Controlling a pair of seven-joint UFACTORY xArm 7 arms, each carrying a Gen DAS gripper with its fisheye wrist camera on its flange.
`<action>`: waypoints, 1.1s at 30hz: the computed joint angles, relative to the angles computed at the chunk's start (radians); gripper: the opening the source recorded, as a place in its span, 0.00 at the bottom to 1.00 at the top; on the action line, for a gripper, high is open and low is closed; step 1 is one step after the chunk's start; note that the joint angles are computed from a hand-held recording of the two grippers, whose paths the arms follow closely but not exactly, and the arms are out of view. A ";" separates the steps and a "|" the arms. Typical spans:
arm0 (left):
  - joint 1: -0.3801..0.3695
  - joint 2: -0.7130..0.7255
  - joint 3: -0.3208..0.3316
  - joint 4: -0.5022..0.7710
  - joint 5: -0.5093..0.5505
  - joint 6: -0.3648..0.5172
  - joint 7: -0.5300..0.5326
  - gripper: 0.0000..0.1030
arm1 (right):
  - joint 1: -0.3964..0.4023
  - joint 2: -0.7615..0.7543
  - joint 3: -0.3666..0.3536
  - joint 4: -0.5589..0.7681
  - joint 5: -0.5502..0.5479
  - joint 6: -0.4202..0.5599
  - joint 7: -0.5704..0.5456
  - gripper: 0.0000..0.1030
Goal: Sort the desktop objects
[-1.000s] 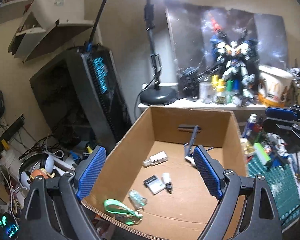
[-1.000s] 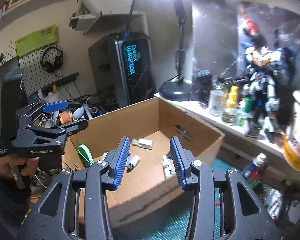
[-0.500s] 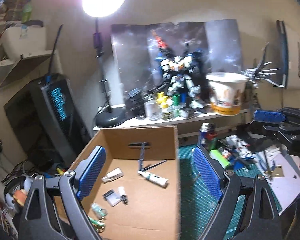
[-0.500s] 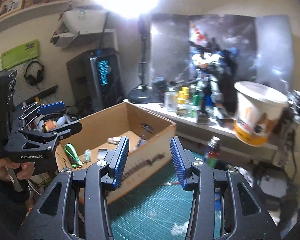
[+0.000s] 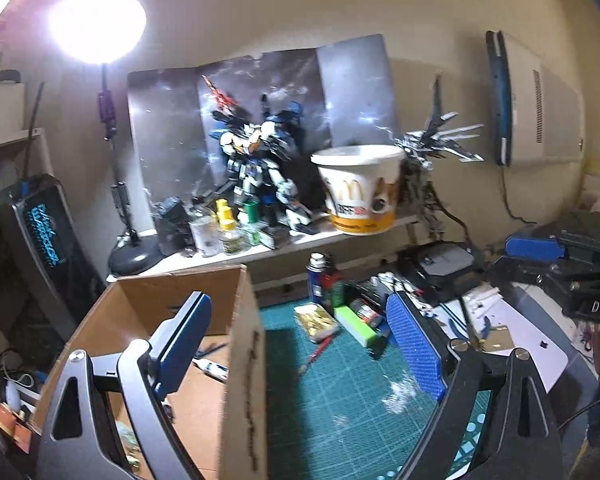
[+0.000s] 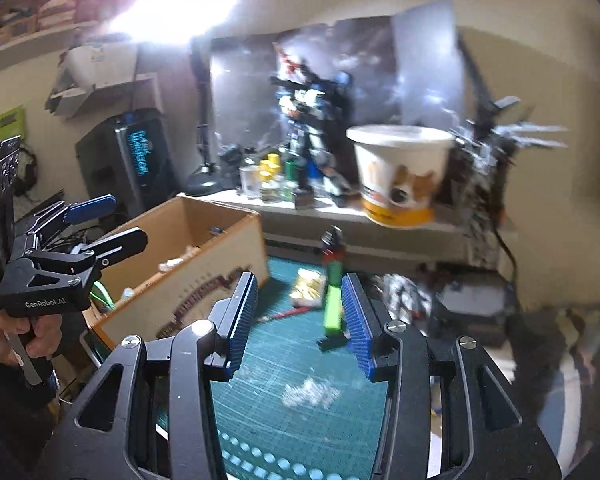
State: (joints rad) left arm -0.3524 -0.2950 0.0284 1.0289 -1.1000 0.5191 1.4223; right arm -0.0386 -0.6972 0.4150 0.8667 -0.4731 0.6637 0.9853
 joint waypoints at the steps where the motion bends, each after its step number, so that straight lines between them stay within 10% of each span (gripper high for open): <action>1: -0.005 -0.009 -0.001 -0.019 -0.010 -0.001 0.012 0.87 | 0.003 -0.021 0.000 -0.016 0.005 0.015 0.009 0.40; 15: -0.007 0.004 -0.012 -0.155 -0.188 0.002 0.155 0.88 | 0.056 -0.253 0.006 -0.208 0.101 0.140 0.094 0.40; 33: 0.036 0.082 -0.053 -0.136 -0.108 -0.030 0.096 0.87 | 0.072 -0.310 -0.009 -0.292 0.154 0.128 0.111 0.40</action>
